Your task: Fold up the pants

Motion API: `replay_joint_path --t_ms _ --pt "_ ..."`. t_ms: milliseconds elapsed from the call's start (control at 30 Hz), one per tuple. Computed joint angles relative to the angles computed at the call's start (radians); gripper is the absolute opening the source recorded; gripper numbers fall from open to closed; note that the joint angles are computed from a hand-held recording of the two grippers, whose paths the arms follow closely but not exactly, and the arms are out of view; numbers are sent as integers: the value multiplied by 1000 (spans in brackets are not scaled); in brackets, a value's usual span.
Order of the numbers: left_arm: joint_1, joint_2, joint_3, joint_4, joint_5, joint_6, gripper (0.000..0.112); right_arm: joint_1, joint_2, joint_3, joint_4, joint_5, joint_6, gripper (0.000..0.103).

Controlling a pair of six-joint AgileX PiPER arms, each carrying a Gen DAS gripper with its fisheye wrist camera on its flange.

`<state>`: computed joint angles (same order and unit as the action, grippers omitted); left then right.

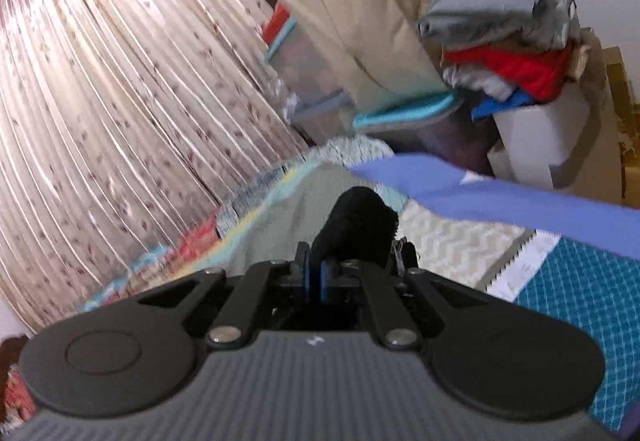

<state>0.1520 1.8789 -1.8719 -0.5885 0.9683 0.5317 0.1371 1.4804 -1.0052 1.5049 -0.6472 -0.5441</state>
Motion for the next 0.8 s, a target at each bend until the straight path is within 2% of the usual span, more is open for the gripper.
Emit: replay_joint_path --t_ms 67,167,267,333,367,400,467,500,633,733,767,800 --pt "-2 -12 51 -19 -31 23 26 0 6 14 2 12 40 7" --pt "-14 20 46 -14 -29 7 3 -17 3 7 56 43 -32 7" --pt "-13 75 -19 -3 -8 -8 3 -15 -7 -7 78 34 -87 7" --pt "-29 46 21 3 -68 47 7 -5 -2 -41 119 16 -154 7" --pt "-34 20 58 5 -103 89 22 -6 -3 -49 128 13 -178 7" --pt "-40 -2 83 18 -130 134 59 -9 -2 -59 139 12 -206 7" --pt "-43 -43 149 19 -199 236 88 -26 -1 -70 154 21 -240 7" --pt "-42 -73 200 2 -236 314 88 -41 1 -78 167 28 -257 7" --pt "-39 -128 301 -16 -255 584 92 -137 -12 -74 182 123 -276 7" --pt "-55 -125 361 6 -306 711 91 -173 -17 -80 193 160 -324 7" --pt "-65 -112 371 12 -328 734 89 -172 -15 -88 199 159 -339 7" --pt "-75 -92 365 25 -337 740 79 -174 -15 -93 203 163 -349 7"
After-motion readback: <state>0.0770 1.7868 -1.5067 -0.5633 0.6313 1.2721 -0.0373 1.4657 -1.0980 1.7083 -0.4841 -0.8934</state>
